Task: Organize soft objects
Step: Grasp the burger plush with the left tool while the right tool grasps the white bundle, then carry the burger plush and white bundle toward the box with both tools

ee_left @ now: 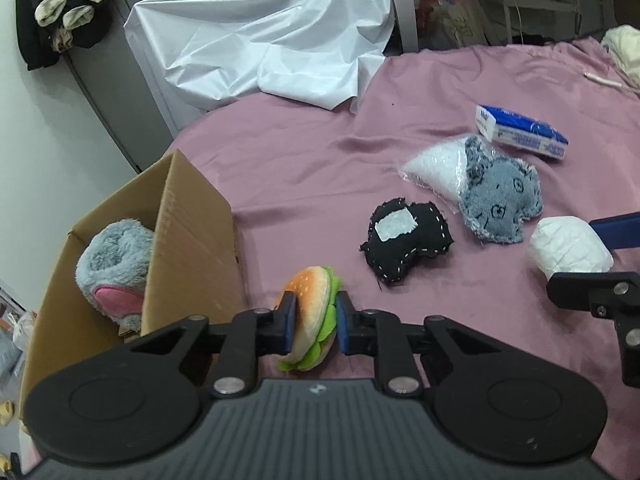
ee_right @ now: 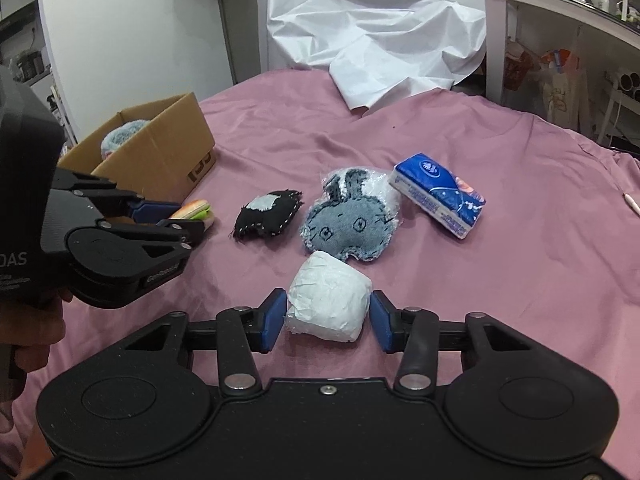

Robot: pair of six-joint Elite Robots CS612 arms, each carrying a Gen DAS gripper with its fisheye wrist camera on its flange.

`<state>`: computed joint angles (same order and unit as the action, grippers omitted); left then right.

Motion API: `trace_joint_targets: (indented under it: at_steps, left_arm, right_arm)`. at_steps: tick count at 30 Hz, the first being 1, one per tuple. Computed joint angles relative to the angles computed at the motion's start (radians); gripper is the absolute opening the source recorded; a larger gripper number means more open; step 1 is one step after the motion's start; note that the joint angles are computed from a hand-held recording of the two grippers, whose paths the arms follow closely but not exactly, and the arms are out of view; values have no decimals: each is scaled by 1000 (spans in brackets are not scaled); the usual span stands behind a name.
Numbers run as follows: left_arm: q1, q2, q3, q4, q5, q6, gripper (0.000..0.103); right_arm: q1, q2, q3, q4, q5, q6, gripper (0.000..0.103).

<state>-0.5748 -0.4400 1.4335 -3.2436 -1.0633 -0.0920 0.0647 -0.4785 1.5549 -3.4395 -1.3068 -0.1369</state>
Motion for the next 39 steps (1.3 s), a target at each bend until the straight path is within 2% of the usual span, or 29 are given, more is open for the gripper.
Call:
trace_joint_targets:
  at_steps: [12, 19, 30, 39]
  left_arm:
    - [6, -48, 54, -70, -77, -59, 16]
    - [14, -74, 77, -96, -99, -97, 16]
    - [38, -122, 122, -159, -103, -145, 16]
    - [59, -149, 142, -199, -66, -171, 16]
  right_arm:
    - [4, -8, 6, -34, 1, 17, 45]
    - [10, -8, -3, -48, 6, 29, 45]
    - [20, -8, -17, -59, 26, 51, 45]
    - [34, -13, -47, -71, 54, 40, 45]
